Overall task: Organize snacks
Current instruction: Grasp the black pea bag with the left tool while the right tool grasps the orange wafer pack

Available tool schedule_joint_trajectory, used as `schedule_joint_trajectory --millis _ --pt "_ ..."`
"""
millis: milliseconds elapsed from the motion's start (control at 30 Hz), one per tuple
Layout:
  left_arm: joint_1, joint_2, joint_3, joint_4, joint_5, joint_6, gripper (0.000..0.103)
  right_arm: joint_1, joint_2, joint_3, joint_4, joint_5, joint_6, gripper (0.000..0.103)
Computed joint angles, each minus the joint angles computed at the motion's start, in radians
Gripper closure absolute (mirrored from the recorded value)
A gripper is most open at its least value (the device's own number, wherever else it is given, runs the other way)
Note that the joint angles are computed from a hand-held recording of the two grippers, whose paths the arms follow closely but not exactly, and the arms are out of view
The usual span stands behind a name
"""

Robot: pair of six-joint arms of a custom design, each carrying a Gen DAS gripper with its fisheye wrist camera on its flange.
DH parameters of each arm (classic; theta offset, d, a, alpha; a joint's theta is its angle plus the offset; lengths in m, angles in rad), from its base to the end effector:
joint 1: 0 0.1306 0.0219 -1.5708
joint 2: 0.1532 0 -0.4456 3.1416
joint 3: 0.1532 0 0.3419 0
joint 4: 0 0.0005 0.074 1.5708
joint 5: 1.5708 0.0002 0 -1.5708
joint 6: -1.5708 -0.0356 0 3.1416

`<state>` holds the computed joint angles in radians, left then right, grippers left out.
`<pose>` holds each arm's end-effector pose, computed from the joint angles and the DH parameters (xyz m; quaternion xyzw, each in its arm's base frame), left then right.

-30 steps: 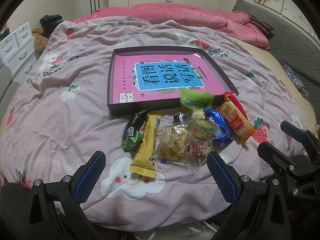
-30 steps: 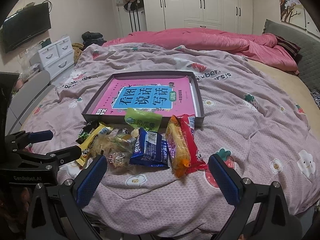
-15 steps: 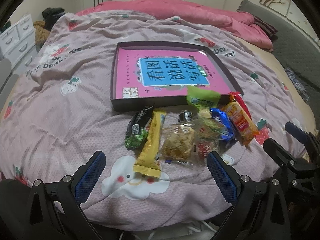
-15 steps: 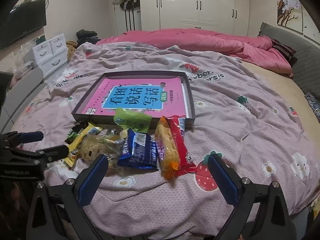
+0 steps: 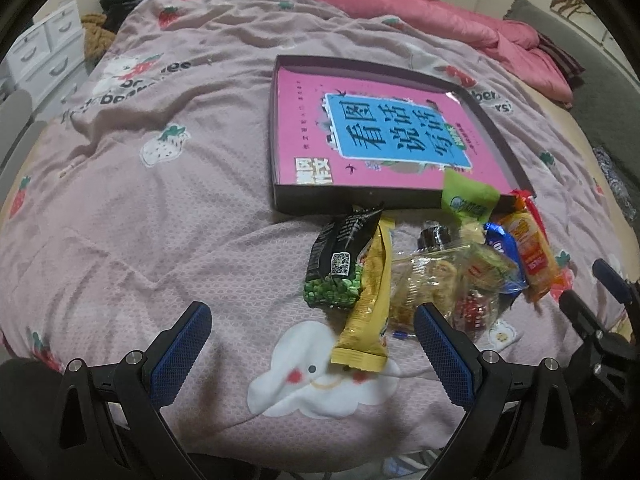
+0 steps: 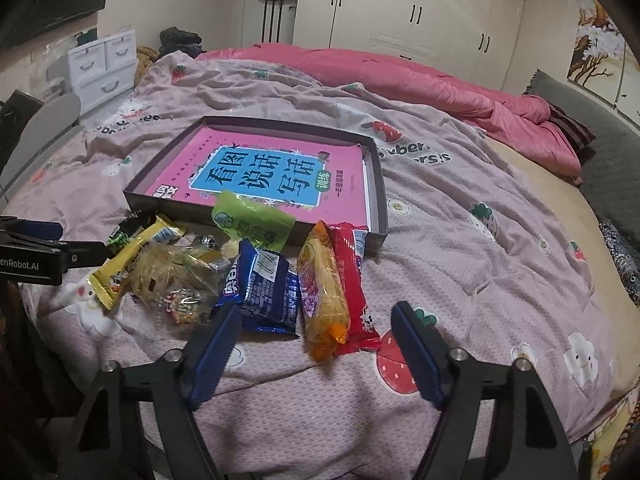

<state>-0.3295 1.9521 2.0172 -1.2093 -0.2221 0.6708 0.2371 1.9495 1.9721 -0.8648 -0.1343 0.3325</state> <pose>0.6031 -0.1985 0.4372 -0.1881 0.9532 -0.0059 0.2365 0.6428 0.1597 0.4407 -0.2849 0.8880 0.0457 0.3581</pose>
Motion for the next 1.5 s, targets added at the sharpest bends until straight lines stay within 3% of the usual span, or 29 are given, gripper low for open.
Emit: schedule_joint_trajectory --millis 233,500,800,900,1133,1333,1500 --pt "0.036 0.018 0.007 0.011 0.052 -0.023 0.002 -0.005 0.025 0.037 -0.023 -0.018 0.0 0.035" --pt "0.061 0.033 0.005 0.034 0.117 -0.014 0.002 0.004 0.053 0.066 -0.041 -0.003 0.04 0.05" --pt "0.07 0.056 0.023 0.057 0.174 -0.038 0.012 0.042 0.068 0.04 0.03 0.135 0.175 0.067" --pt "0.076 0.057 0.021 0.074 0.2 -0.044 0.025 0.054 0.076 0.029 0.05 0.181 0.229 0.072" --pt "0.085 0.07 0.027 0.065 0.219 -0.046 0.034 0.078 0.087 -0.001 0.113 0.275 0.33 0.073" --pt "0.09 0.078 0.034 0.072 0.238 -0.046 0.034 0.086 0.101 -0.005 0.165 0.288 0.389 0.073" --pt "0.1 0.083 0.028 0.095 0.268 -0.022 0.034 0.074 0.116 0.029 0.138 0.242 0.372 0.073"
